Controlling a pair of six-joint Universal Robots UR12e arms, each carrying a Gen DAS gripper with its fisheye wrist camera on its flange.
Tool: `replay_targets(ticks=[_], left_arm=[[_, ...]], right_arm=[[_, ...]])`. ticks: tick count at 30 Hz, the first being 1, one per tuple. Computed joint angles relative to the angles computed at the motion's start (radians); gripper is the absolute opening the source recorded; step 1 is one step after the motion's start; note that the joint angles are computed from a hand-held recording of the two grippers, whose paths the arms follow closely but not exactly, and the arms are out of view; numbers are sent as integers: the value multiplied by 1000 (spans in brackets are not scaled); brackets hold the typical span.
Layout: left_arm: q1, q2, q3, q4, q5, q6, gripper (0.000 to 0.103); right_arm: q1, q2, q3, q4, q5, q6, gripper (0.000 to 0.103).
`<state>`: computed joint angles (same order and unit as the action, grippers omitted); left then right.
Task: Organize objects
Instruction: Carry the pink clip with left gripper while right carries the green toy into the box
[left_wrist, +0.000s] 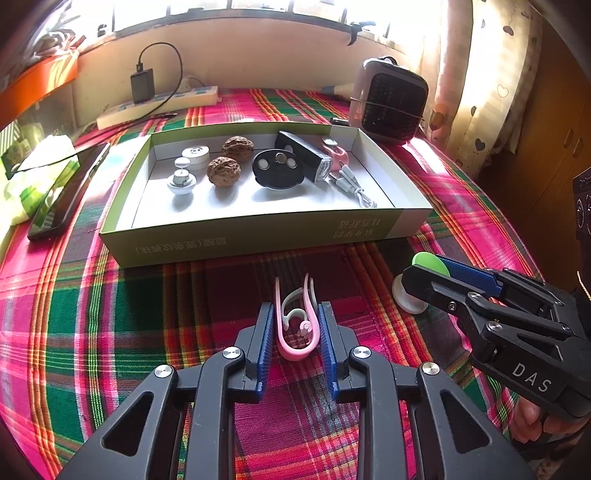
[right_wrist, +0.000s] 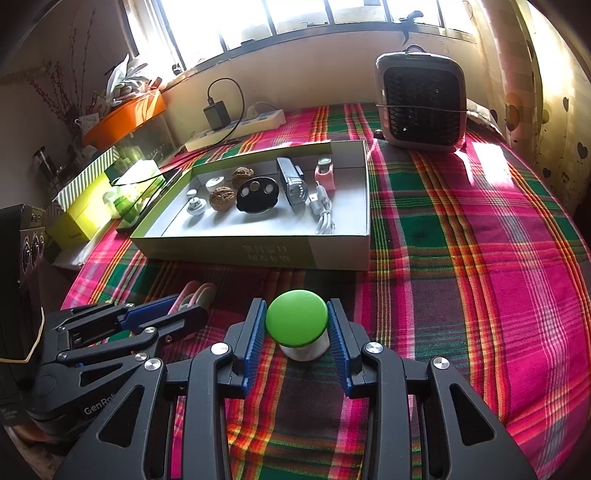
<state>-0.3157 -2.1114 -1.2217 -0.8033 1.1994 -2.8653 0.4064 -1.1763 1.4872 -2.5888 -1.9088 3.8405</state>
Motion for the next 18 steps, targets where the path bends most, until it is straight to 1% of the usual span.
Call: replay_targets(ticks=[18], left_arm=[[10,7,-8,19,-21,-1,22]], right_arm=[[7,5,-13,7,-21,-9,34]])
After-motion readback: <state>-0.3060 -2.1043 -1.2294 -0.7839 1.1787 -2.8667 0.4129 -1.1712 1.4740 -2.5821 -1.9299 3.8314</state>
